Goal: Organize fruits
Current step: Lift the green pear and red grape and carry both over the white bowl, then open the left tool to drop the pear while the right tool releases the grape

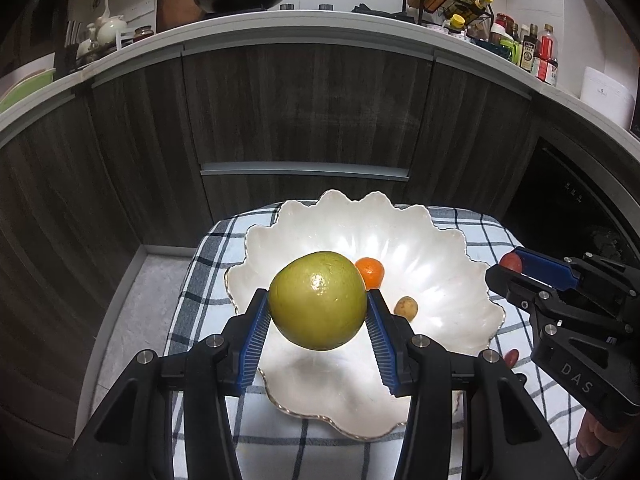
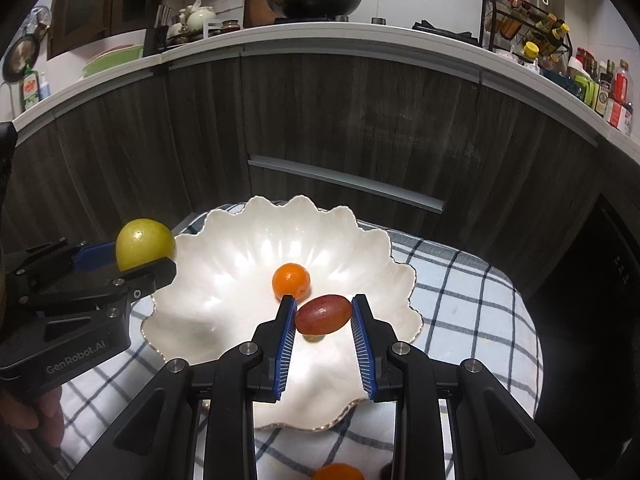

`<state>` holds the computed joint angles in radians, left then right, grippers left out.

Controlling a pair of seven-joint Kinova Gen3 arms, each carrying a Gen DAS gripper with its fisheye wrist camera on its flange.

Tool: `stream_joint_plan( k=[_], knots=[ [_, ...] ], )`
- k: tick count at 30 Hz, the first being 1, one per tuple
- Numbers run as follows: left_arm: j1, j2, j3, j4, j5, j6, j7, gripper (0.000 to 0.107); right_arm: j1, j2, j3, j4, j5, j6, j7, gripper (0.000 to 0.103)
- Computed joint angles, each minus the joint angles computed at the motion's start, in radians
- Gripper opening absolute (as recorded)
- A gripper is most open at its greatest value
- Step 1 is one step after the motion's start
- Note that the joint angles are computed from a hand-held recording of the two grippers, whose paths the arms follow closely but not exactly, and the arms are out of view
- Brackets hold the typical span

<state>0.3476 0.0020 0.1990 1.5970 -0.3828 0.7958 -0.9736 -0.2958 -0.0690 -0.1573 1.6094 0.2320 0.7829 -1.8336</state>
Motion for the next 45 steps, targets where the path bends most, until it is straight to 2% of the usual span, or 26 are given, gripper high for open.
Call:
stream_joint_plan(
  k=[8, 14, 19, 29, 38, 39, 41, 42, 45],
  knots=[
    [0.004, 0.044, -0.015, -0.023, -0.005, 0.004, 0.007, 0.048, -0.012, 0.036, -0.001, -0.025, 0.040, 0.011, -0.032, 0.030],
    [0.016, 0.072, -0.033, -0.043, -0.002, 0.017, 0.011, 0.048, -0.022, 0.068, 0.011, -0.058, 0.058, 0.063, -0.101, 0.030],
    [0.026, 0.091, -0.041, -0.053, -0.002, 0.035, -0.008, 0.048, -0.014, 0.086, 0.032, -0.067, 0.008, 0.078, -0.090, 0.030],
    [0.014, 0.105, -0.054, -0.055, 0.063, 0.057, -0.063, 0.048, -0.033, 0.109, 0.031, -0.078, 0.018, 0.101, -0.080, 0.030],
    [0.016, 0.108, -0.056, -0.052, 0.078, 0.064, -0.084, 0.048, -0.043, 0.118, 0.036, -0.081, 0.025, 0.123, -0.078, 0.030],
    [0.016, 0.107, -0.057, -0.051, 0.078, 0.062, -0.086, 0.049, -0.043, 0.118, 0.036, -0.081, 0.024, 0.123, -0.077, 0.030],
    [0.026, 0.096, -0.058, -0.037, 0.047, 0.048, -0.063, 0.060, -0.043, 0.120, 0.036, -0.084, 0.024, 0.128, -0.074, 0.030],
    [0.030, 0.091, -0.058, -0.032, 0.028, 0.044, -0.046, 0.069, -0.045, 0.120, 0.036, -0.084, 0.029, 0.130, -0.078, 0.030],
    [0.035, 0.075, -0.054, -0.023, -0.015, 0.035, -0.010, 0.072, -0.051, 0.124, 0.035, -0.091, 0.042, 0.141, -0.089, 0.031]
  ],
)
